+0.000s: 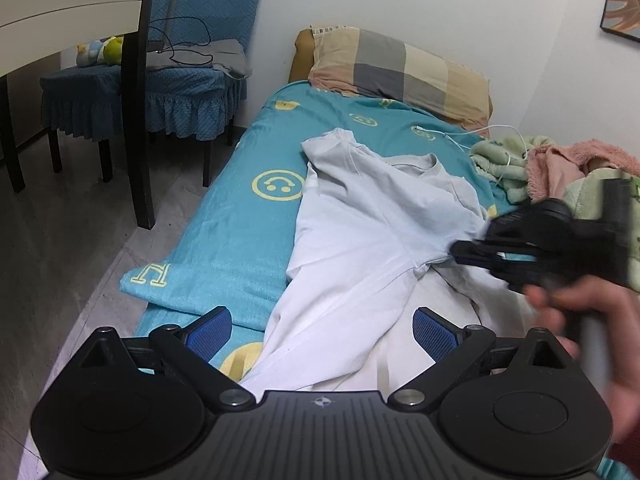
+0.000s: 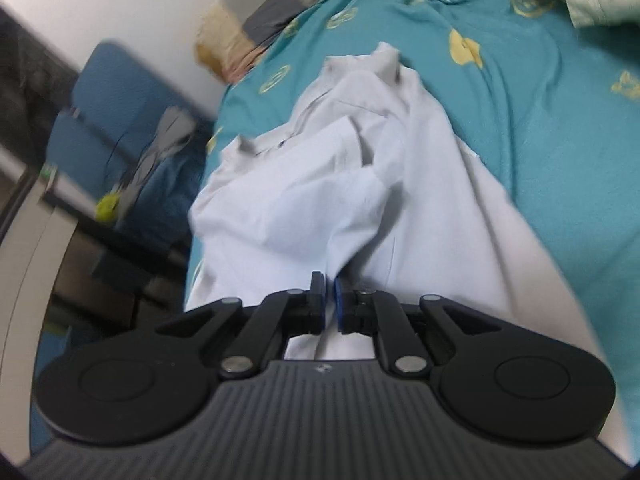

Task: Fold clothes

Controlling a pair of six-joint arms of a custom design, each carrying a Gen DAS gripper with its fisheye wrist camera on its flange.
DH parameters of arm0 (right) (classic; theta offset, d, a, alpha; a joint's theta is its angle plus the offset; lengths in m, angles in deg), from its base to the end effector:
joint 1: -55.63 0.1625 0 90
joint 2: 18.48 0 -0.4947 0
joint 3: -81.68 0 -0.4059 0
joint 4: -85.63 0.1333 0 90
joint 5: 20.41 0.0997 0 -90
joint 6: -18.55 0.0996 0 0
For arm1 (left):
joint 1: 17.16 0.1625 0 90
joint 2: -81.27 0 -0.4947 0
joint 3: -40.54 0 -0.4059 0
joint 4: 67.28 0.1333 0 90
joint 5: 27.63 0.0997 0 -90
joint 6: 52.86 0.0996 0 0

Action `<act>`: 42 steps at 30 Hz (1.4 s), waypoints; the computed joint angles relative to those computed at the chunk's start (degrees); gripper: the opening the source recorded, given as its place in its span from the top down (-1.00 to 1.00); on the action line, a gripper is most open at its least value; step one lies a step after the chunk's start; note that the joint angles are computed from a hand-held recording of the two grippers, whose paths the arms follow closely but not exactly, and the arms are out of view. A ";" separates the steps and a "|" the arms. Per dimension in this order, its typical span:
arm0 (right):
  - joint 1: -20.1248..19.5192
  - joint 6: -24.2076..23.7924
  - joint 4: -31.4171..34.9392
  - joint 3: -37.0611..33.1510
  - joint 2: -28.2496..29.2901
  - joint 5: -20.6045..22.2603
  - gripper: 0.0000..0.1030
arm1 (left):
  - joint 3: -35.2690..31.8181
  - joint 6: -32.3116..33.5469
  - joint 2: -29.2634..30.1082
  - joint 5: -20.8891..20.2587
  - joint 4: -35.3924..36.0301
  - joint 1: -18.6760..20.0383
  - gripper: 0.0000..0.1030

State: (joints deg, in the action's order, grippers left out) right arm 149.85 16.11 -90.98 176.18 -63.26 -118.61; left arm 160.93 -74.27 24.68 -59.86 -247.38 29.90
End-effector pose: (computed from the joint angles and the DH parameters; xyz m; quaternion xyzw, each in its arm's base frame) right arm 0.1741 -0.7417 0.1823 0.0324 -0.9459 0.3166 0.0629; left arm -0.2253 -0.5615 0.2078 0.0513 0.8582 -0.4191 0.2921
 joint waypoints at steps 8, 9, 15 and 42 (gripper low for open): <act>2.01 -9.50 1.47 17.21 -17.35 3.10 -0.35 | 3.06 -1.81 -3.18 2.46 3.02 -3.98 -0.90; 1.88 -10.35 1.14 19.48 -19.48 3.58 -0.38 | 3.66 -2.02 -3.75 2.67 3.29 -4.86 -0.90; 0.12 -13.97 -0.20 27.88 -27.04 4.15 -0.39 | 5.99 -5.22 -7.26 4.21 8.20 -8.87 -0.90; -1.41 -8.43 1.26 24.75 -24.31 3.91 -0.38 | 17.45 -2.91 -34.89 -26.26 23.53 9.74 -0.25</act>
State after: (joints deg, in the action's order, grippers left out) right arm 148.44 7.68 -89.72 200.92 -87.57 -114.70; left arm 178.38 -77.18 -10.21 -86.12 -223.85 39.64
